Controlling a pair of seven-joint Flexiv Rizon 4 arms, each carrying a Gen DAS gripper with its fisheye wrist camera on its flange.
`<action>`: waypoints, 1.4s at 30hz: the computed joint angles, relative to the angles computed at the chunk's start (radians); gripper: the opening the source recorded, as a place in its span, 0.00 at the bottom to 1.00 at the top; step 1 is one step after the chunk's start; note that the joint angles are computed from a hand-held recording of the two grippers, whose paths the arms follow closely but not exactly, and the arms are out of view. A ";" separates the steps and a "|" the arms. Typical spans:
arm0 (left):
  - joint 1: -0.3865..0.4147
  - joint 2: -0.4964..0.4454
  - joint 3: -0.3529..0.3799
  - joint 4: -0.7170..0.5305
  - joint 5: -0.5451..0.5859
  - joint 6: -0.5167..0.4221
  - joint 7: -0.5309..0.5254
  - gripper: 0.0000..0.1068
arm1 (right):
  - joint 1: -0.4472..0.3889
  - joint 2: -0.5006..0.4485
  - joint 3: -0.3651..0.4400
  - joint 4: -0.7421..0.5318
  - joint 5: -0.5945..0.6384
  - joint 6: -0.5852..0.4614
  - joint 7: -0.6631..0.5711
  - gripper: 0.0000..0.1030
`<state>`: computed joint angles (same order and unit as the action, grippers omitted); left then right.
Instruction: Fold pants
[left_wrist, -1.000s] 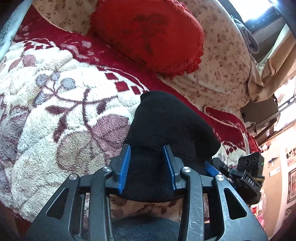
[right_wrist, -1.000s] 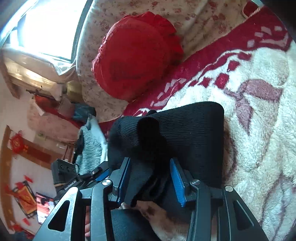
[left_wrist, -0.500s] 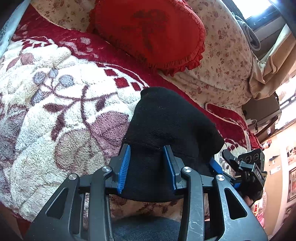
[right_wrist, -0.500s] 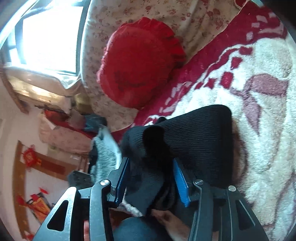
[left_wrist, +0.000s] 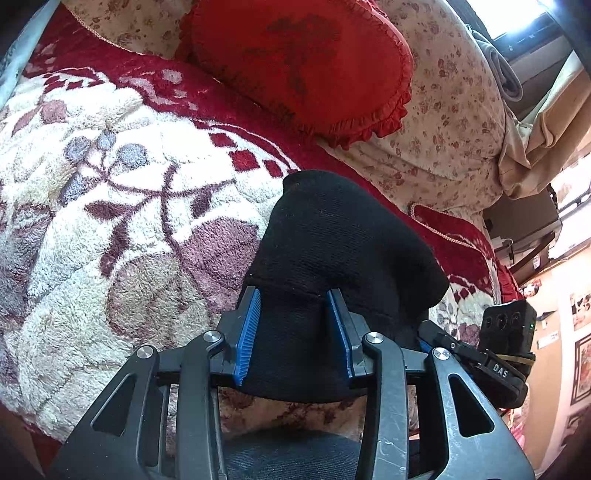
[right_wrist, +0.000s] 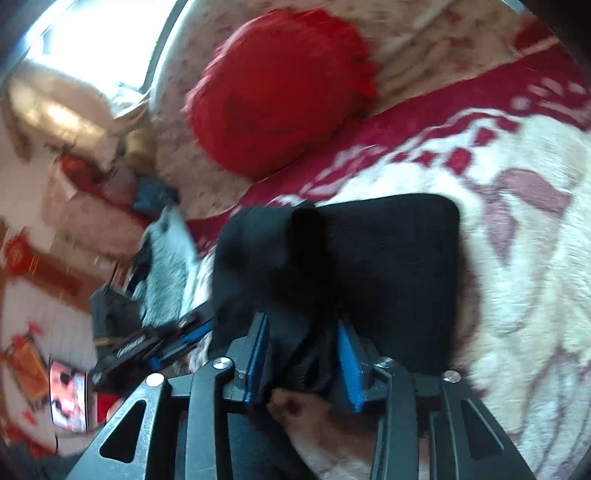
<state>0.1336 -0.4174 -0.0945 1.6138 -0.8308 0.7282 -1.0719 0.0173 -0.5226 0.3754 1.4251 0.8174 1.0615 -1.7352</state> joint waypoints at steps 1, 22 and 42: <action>0.000 -0.001 0.001 -0.001 0.002 0.000 -0.002 0.33 | -0.007 -0.002 0.009 -0.004 0.008 -0.005 -0.020 0.31; -0.011 0.058 -0.002 0.093 -0.135 0.146 0.088 0.34 | -0.181 0.098 0.171 0.005 0.343 0.154 -0.505 0.06; -0.043 -0.063 0.002 -0.139 0.209 -0.138 0.405 0.28 | 0.035 0.086 -0.095 0.153 -0.164 0.100 0.115 0.06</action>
<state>0.0907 -0.4803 -0.0928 1.4746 -0.6220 0.5901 -0.6670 0.0527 -0.4370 0.2804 1.5785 0.6538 1.1615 -1.6203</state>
